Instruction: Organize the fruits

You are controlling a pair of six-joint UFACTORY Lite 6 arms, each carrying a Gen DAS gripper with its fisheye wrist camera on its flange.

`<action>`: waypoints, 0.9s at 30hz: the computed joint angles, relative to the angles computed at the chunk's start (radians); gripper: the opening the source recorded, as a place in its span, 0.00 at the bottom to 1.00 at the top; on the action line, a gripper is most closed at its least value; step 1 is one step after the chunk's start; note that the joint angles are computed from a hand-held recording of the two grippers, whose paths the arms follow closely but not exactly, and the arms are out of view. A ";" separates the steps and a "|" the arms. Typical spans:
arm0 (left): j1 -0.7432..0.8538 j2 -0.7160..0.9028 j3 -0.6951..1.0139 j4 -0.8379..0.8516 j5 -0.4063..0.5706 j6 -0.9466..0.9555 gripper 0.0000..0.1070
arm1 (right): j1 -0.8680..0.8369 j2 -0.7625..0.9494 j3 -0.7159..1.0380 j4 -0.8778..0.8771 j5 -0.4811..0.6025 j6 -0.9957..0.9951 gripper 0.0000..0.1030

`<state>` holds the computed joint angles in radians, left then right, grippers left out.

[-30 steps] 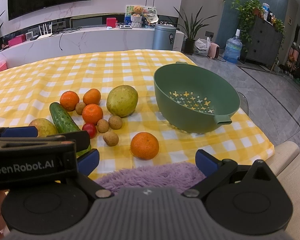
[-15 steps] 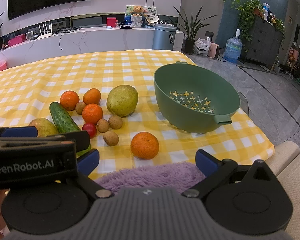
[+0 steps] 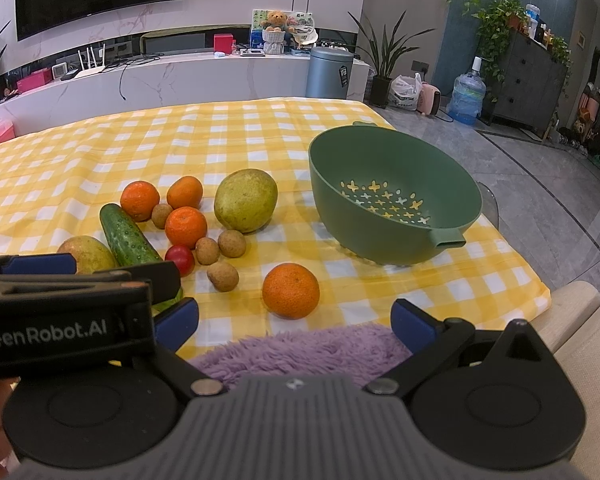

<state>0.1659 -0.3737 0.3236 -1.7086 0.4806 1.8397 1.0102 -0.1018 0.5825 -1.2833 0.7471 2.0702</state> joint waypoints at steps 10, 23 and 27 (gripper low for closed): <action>0.108 0.076 0.079 0.021 0.046 0.048 0.96 | -0.012 -0.037 -0.017 -0.009 -0.013 0.030 0.96; 0.316 0.506 0.430 0.297 0.091 -0.290 0.91 | -0.129 -0.057 0.018 -0.042 -0.162 0.033 0.92; 0.351 0.599 0.508 0.391 0.141 -0.382 0.87 | -0.209 -0.029 0.020 -0.222 -0.317 0.250 0.80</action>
